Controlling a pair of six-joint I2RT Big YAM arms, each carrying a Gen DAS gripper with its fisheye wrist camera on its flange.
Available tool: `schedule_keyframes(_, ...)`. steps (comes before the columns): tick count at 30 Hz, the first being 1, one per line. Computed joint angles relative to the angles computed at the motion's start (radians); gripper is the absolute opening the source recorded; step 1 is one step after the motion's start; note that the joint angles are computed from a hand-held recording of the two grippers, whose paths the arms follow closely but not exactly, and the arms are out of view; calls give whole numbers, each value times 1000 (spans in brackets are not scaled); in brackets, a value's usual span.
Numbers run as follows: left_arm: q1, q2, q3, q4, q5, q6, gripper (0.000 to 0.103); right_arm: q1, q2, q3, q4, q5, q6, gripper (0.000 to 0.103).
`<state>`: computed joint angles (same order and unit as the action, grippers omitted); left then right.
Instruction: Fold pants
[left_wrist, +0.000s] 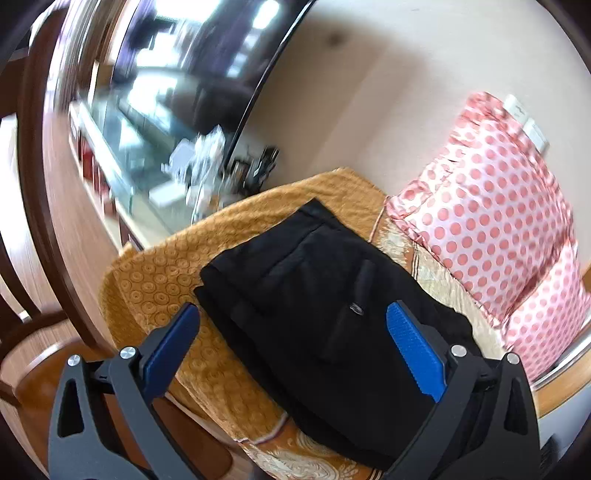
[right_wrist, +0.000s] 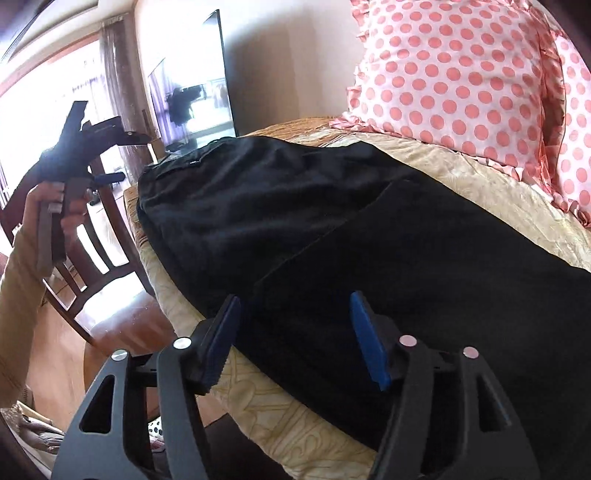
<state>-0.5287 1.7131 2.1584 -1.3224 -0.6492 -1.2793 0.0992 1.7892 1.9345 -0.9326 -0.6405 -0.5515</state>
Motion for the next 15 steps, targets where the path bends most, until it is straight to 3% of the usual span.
schedule_keyframes(5,66,-70,-140,162,200,-57,94,-9,25,43,-43,-37,25,67)
schedule_keyframes(15,56,-50,-112,115,213,-136,92,-6,20,33,-29,-34,20,70)
